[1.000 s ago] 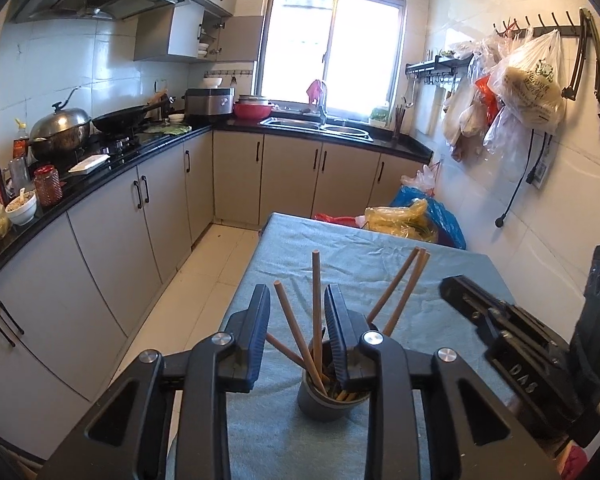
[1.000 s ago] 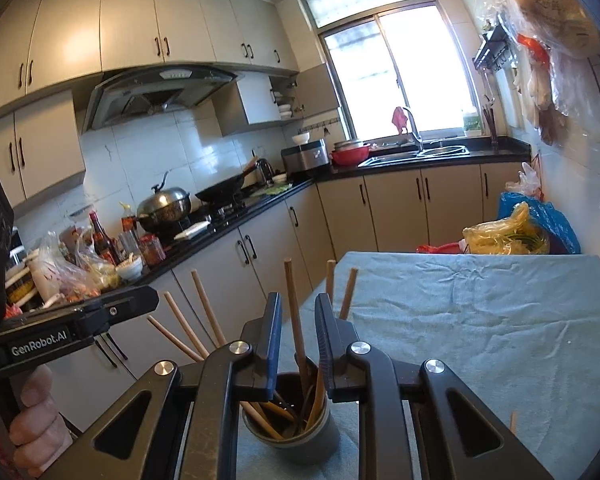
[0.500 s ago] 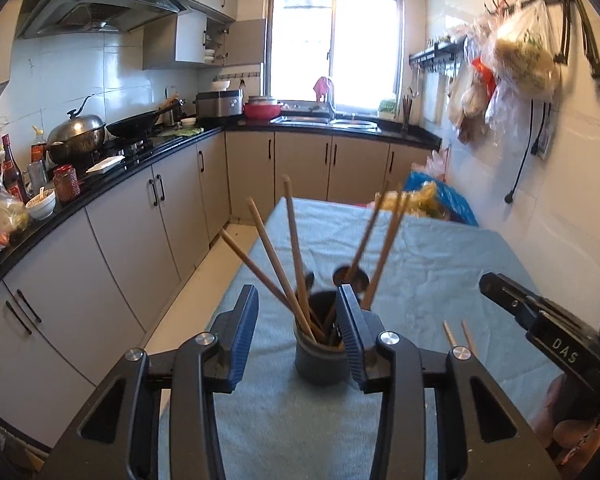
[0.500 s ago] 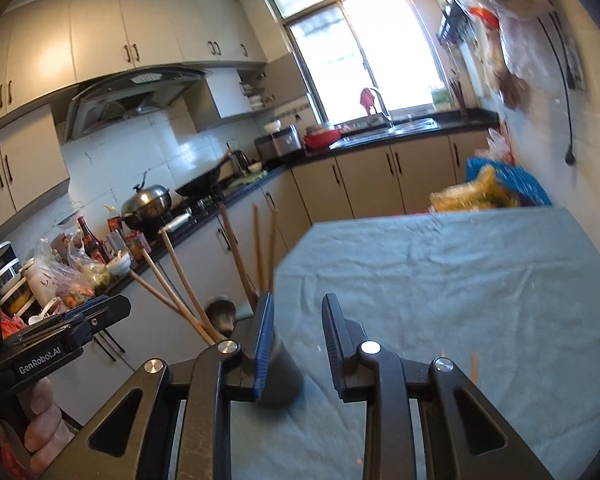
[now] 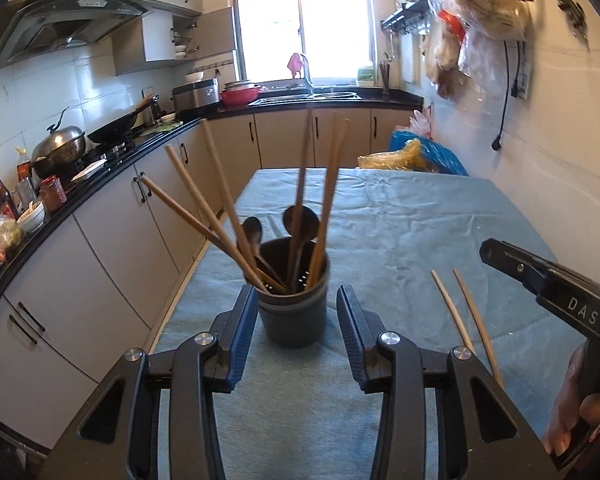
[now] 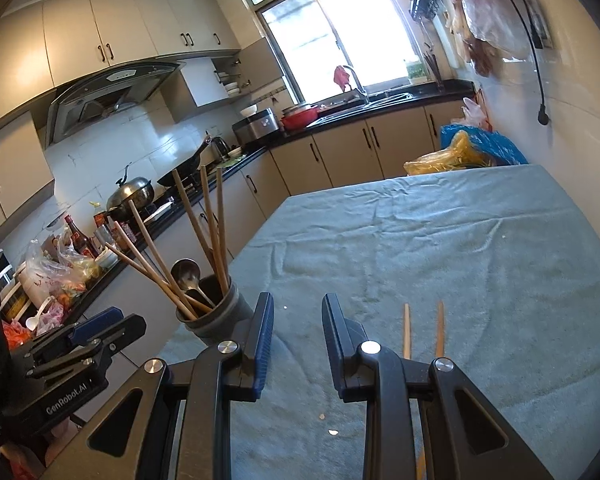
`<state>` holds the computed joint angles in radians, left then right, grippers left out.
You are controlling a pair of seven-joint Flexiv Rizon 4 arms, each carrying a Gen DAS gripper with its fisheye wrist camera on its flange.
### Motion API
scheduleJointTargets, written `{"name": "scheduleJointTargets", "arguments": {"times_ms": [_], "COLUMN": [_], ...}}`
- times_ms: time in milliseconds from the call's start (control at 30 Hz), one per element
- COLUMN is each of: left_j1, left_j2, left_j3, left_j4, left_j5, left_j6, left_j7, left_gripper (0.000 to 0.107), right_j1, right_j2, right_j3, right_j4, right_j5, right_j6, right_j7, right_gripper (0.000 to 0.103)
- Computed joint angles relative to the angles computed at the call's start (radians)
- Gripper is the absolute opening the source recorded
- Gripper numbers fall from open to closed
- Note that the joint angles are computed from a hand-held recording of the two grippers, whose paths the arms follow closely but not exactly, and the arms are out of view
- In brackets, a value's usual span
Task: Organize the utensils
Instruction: 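Move the right gripper toward the last two chopsticks on the towel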
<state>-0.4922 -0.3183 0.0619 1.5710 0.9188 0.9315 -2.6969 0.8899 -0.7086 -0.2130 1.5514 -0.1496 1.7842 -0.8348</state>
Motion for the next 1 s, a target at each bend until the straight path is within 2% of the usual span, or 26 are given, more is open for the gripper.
{"name": "scheduleJointTargets", "arguments": {"times_ms": [467,1000], "left_j1": [-0.03,-0.063], "left_j2": [-0.05,-0.128], "left_j3": [-0.006,0.015], "left_j4": [-0.051,-0.116], "left_j5": [-0.035,-0.111], "left_j6": [-0.025,-0.037], "left_j7": [0.064,0.15], "left_gripper": [0.041,0.041], "right_j1": [-0.025,-0.106], "right_j2": [0.024,0.027], "right_j3": [0.017,0.075], "right_j4": [0.059,0.086], "right_j5": [0.048,0.048], "right_j6": [0.025,-0.001], "right_j7": [0.002,0.033], "right_gripper": [0.028,0.031]}}
